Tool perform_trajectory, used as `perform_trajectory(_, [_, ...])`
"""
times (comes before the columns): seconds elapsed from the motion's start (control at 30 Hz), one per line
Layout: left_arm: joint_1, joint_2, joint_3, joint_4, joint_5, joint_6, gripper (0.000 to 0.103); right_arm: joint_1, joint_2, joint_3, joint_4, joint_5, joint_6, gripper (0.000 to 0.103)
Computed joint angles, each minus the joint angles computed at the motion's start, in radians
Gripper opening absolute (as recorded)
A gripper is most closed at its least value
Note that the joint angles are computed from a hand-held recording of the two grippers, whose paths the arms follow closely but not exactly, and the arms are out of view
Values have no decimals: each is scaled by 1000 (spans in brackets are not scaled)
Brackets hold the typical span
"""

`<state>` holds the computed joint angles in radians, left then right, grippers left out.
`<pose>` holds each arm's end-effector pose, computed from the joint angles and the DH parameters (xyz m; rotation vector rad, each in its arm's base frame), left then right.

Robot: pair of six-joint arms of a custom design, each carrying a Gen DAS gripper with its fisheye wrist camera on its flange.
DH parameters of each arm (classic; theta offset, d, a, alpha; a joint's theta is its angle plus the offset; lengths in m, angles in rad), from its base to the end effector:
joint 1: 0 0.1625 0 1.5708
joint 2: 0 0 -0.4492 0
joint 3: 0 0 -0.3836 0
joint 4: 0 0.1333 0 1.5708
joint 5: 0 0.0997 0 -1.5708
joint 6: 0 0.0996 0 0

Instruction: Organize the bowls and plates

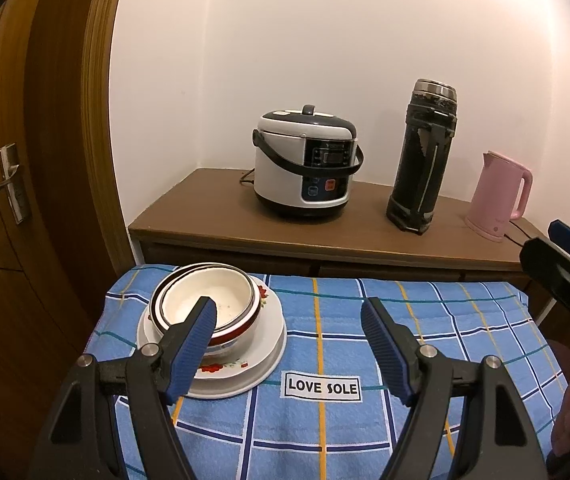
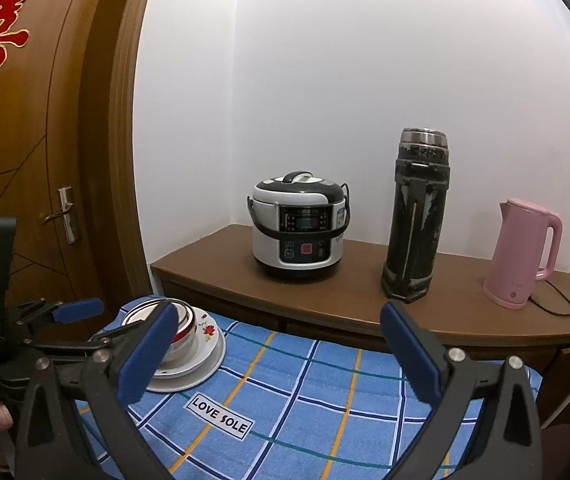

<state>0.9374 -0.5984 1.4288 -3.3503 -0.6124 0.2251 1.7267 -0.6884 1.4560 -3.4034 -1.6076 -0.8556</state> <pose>-0.2616 -0.7192 0.1801 0.3600 2.1175 -1.2625 0.2458 -0.7290 0.2205 1.1506 -2.1319 1.3257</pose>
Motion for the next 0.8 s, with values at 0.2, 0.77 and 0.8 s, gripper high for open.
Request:
perform_trajectory(0.2, [-4,-5,6,10,4,-2,77,2,-4,9,-2,-2,-6,103])
perform_trajectory(0.77, [-22,-11,17,8,-1,5,77,-5,-29,42,-46,14,-1,103])
perform_trajectory(0.8, [-23,-10,17,3,1,8,77,-5,-31,44,-50,14,-2,103])
